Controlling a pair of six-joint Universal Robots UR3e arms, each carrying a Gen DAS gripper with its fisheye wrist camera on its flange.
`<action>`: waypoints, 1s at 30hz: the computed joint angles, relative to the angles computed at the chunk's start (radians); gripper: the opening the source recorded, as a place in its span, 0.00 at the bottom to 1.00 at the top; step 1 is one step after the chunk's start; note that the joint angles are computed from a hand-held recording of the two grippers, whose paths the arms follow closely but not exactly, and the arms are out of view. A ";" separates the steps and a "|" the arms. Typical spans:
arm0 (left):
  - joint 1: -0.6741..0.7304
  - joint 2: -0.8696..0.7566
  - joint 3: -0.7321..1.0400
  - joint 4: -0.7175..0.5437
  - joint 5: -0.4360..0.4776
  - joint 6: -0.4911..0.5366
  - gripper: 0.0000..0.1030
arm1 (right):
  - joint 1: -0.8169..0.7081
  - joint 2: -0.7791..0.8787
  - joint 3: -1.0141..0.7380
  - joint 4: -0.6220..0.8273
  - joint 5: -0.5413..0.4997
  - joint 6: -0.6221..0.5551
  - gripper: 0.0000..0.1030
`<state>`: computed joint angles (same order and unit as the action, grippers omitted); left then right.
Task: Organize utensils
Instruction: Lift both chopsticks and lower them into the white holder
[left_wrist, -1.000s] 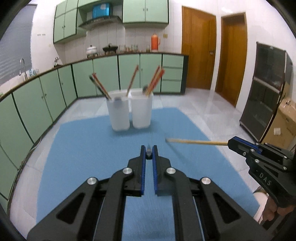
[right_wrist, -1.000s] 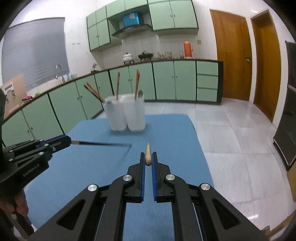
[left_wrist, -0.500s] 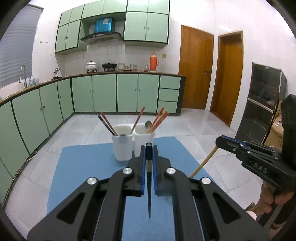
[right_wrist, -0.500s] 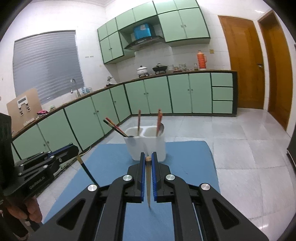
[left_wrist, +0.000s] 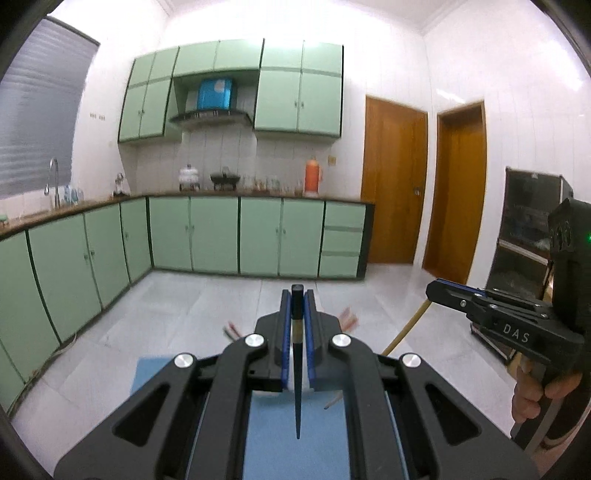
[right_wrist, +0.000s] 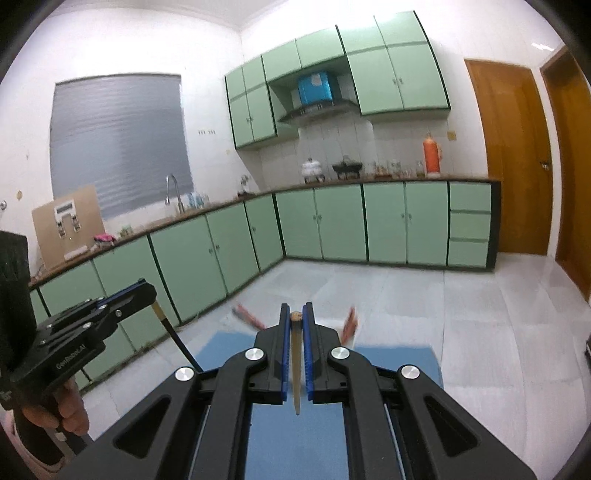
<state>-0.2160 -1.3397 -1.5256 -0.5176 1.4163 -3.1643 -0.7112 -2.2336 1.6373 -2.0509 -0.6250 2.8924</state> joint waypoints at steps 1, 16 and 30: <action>-0.003 -0.031 0.047 0.010 0.006 -0.002 0.05 | 0.035 0.046 -0.028 -0.067 -0.033 0.040 0.06; -0.104 -0.603 0.722 0.054 0.171 -0.016 0.05 | 0.440 0.624 -0.457 -0.406 -0.482 0.210 0.06; -0.054 -0.808 0.712 0.041 0.133 -0.045 0.06 | 0.471 0.803 -0.409 -0.467 -0.481 0.212 0.06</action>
<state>-0.2702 -2.1478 -0.8137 -0.4764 1.5490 -3.2092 -0.2406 -1.4308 1.2282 -2.5176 -1.1062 3.1047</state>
